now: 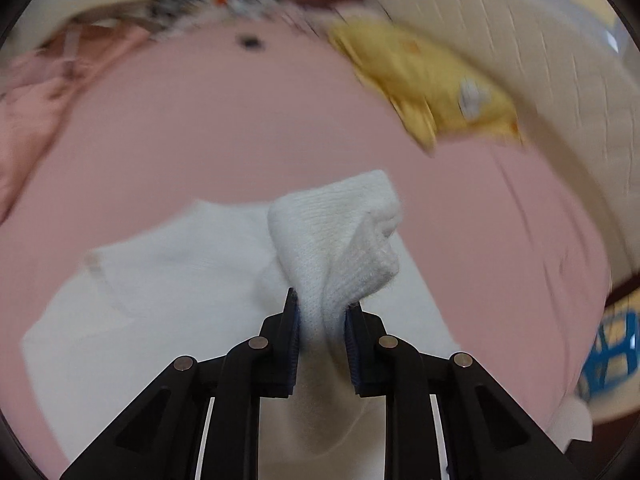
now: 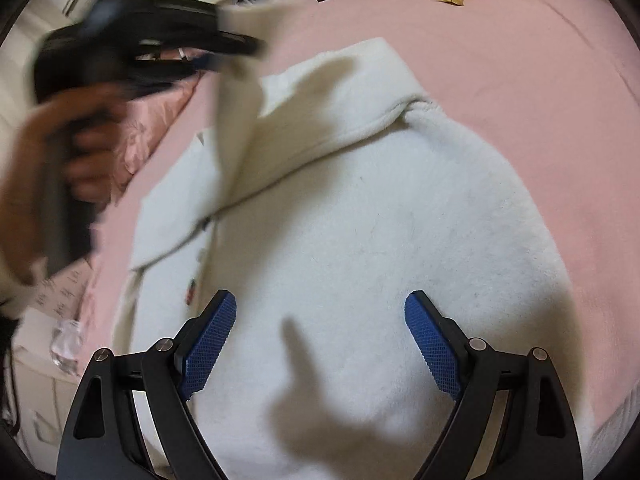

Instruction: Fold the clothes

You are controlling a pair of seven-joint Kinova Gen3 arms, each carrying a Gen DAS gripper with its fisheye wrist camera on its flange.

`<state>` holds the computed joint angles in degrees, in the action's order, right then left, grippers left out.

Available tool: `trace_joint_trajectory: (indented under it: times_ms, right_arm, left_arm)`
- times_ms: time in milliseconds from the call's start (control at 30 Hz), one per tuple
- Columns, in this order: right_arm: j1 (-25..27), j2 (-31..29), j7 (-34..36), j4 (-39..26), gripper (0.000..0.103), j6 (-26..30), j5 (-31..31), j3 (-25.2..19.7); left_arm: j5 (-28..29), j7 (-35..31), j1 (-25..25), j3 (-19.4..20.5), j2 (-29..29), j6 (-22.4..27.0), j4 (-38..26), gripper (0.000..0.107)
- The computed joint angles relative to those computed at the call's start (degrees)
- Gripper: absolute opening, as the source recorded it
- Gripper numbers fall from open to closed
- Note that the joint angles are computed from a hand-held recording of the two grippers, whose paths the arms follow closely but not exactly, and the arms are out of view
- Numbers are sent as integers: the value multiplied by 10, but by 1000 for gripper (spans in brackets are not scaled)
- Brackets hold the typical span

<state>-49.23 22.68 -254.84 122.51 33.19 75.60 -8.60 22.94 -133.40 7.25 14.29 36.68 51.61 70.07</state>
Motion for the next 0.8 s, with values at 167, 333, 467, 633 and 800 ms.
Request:
trace_joint_trajectory:
  times_ms: [167, 333, 467, 633, 800]
  right_arm:
    - [59, 35, 117, -54, 87, 89, -69, -100]
    - [-15, 29, 152, -56, 87, 93, -109, -20]
    - [-74, 21, 133, -47, 87, 115, -141, 24]
    - [-74, 26, 165, -63, 87, 112, -182, 39]
    - [-9, 61, 281, -134, 87, 186, -237, -39]
  left_arm:
    - [117, -63, -133, -18, -45, -22, 36, 20]
    - [111, -72, -234, -47, -23, -46, -18, 20]
    - [64, -33, -281, -75, 31, -60, -118, 20]
    - [-5, 35, -316, -114, 102, -71, -222, 20]
    - [-70, 103, -345, -134, 190, -18, -344, 20]
